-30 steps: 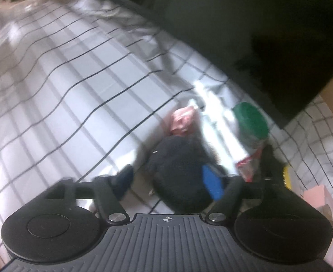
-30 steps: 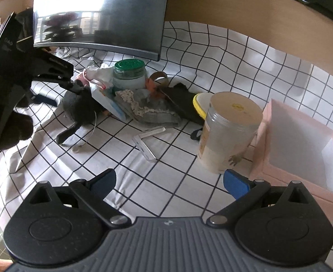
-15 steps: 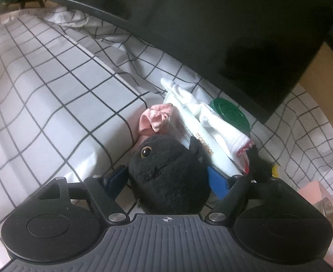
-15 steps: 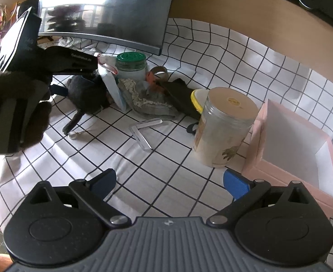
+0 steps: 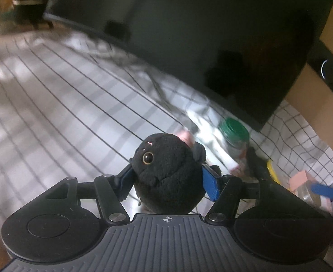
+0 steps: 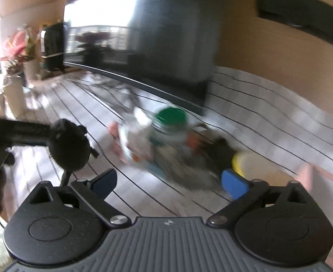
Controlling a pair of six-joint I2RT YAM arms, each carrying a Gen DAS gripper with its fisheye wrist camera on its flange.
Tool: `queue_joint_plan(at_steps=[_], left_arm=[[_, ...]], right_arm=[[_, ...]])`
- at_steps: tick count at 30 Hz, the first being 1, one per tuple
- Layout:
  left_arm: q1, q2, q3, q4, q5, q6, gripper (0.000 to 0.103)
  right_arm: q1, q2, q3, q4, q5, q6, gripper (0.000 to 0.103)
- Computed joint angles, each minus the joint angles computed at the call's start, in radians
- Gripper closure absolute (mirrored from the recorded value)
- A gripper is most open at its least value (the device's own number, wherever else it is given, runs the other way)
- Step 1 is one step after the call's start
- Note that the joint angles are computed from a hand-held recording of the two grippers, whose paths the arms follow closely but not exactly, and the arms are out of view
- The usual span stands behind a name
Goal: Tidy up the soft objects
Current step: 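Carry the black plush toy into the pink box and open the left gripper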
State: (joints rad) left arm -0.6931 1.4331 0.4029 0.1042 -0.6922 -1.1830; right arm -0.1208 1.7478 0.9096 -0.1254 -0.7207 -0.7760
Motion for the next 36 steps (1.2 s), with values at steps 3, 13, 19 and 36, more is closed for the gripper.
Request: queue_joint_plan(at_steps=[3, 13, 19, 36], left_arm=[[-0.004, -0.107, -0.035, -0.099, -0.039, 0.003, 0.035], [0.024, -0.302, -0.129, -0.207, -0.011, 0.039, 0.035], [0.142, -0.394, -0.090, -0.214, 0.001, 0.247, 0.035], [0.076, 0.161, 0.518, 0.086, 0.200, 0.628, 0.035]], right_arm=[[0.138, 0.062, 0.065, 0.019, 0.049, 0.098, 0.029], [0.412, 0.401, 0.463, -0.107, 0.293, 0.441, 0.093], [0.312, 0.270, 0.499, -0.310, 0.121, 0.374, 0.094], [-0.238, 0.066, 0.561, -0.291, -0.139, 0.296, 0.094]])
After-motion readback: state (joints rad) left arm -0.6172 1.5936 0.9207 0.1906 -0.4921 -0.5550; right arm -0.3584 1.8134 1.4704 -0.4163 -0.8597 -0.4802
